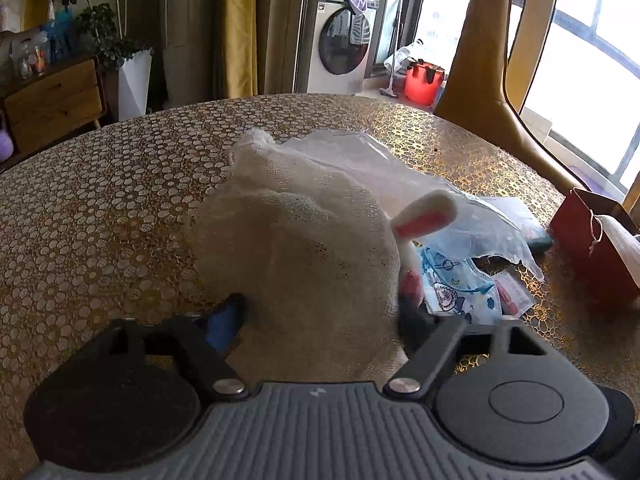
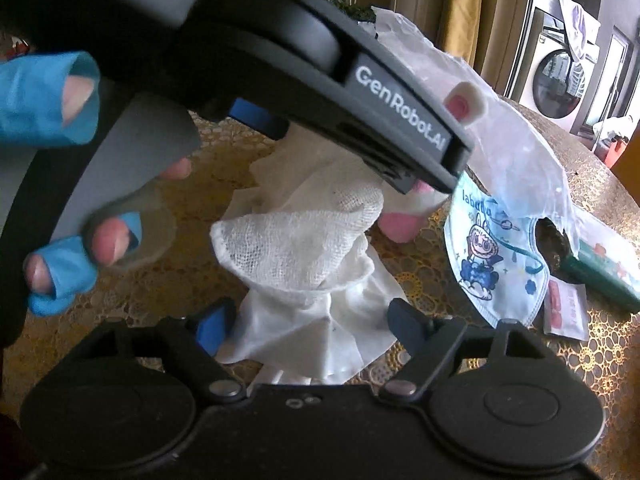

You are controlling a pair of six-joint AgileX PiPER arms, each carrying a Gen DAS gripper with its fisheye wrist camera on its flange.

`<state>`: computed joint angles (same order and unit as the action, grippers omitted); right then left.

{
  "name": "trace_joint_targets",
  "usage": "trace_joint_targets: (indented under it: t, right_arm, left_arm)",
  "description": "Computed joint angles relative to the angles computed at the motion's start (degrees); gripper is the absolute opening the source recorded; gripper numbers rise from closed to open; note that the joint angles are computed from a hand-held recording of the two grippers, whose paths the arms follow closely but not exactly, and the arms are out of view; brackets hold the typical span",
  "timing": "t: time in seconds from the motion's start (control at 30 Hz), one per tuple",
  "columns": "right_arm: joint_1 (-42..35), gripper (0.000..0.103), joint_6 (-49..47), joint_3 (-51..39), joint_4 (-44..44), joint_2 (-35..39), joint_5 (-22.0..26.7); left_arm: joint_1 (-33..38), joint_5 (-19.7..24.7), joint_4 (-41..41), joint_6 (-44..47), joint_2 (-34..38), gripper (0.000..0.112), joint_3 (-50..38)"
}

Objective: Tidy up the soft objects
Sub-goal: 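Grasp the white mesh cloth with the left tool while the right tool grasps the white tissue, then carry the mesh cloth in the left tool while the right tool carries the tissue to the tin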

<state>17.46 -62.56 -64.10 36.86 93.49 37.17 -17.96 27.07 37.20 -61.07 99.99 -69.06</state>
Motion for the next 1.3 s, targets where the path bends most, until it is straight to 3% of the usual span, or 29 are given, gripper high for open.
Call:
trace_joint_targets:
  t: [0.07,0.23,0.47,0.53,0.73,1.0,1.3]
  right_arm:
    - [0.5,0.077,0.0,0.6,0.3,-0.3,-0.5]
    - [-0.3,0.068,-0.4,0.7,0.6,-0.9,0.4]
    - [-1.8,0.050,-1.0,1.0,1.6,-1.4,1.0]
    - [-2.3,0.034,-0.6,1.3,1.5,-2.0,0.8]
    - [-5.2,0.011,-0.1,2.0,4.3,-3.8,0.7]
    - [-10.5,0.006,-1.9,4.0,11.1,-9.8,-0.4]
    - [-20.5,0.006,-8.1,1.7,20.7,-13.6,7.2]
  left_arm:
    - [0.7,-1.4,-1.2,0.3,-0.8,0.066,1.0]
    - [1.9,-2.9,-3.8,1.4,-3.3,0.035,3.1]
    - [3.2,-3.2,1.0,-4.9,-7.2,0.025,6.6]
    - [3.1,-3.0,3.6,-7.6,-8.5,0.022,7.8]
    - [1.7,-0.5,10.1,-13.4,-11.5,0.019,9.7]
    - [-3.0,6.0,20.2,-21.6,-15.9,0.015,11.2]
    - [-8.3,11.2,22.6,-23.2,-22.0,0.015,11.4]
